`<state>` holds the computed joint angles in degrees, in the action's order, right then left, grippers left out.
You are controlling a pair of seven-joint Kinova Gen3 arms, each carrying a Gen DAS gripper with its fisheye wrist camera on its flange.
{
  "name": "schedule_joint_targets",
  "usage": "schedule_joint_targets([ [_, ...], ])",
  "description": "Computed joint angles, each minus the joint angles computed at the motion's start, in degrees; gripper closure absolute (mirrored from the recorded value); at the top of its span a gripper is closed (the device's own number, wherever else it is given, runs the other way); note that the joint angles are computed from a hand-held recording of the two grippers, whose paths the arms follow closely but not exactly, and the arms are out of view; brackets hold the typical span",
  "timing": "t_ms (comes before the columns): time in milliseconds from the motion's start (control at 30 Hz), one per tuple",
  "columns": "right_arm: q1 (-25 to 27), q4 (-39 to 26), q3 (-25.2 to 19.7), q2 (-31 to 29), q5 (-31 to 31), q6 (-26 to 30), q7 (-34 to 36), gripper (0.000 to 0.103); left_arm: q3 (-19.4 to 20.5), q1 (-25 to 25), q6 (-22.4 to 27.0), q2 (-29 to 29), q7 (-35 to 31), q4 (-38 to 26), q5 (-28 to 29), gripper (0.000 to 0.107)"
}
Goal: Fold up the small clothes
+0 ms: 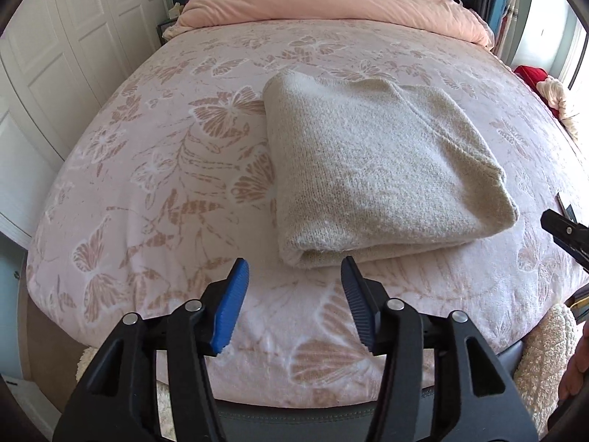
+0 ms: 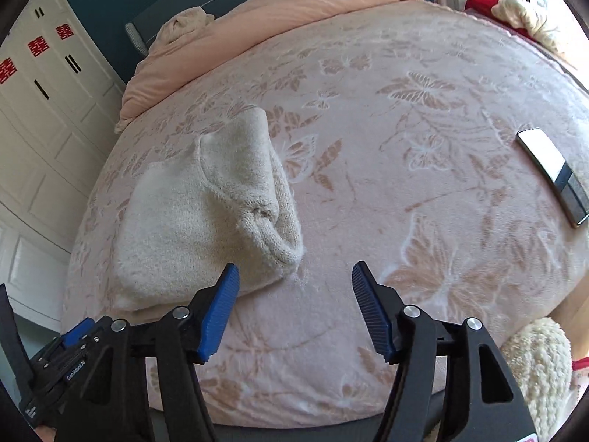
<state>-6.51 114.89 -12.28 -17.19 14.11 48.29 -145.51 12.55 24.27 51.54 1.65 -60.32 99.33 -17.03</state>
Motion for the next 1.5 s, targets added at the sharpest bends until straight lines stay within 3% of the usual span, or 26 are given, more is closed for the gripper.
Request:
schedule_joint_targets([
  [100, 0.74, -0.48, -6.84, -1.91, 5.05, 4.30, -5.73, 0.028, 1.29, 1.37, -0.13, -2.15, 4.46, 0.95, -3.37, 0.043],
  [300, -1.81, 1.16, -10.85, -5.28, 5.90, 5.93, -9.48, 0.028, 5.29, 2.76, 0.86, -5.37, 14.21, 2.95, -10.40, 0.029],
  [533, -2.27, -0.15, -17.61, -6.81, 8.44, 9.88, -13.94, 0.026, 9.01, 3.64, 2.76, -8.03, 19.58, 4.69, -12.80, 0.028],
  [767, -3.25, -0.75, -20.01, -8.06, 8.93, 11.84, -15.71, 0.025, 13.98, 3.38, 4.89, -10.63, 26.91, 6.19, -18.36, 0.023],
  [1033, -1.71, -2.42, -24.05, -8.89, 11.05, 14.16, -16.87, 0.025, 16.63, 1.73, 6.74, -13.17, 31.03, 6.48, -20.29, 0.023],
  [1500, -0.49, -4.36, -28.30, -7.96, 14.09, 17.63, -19.30, 0.025, 19.66, 0.41, 8.26, -14.10, 33.58, 6.66, -23.54, 0.023],
])
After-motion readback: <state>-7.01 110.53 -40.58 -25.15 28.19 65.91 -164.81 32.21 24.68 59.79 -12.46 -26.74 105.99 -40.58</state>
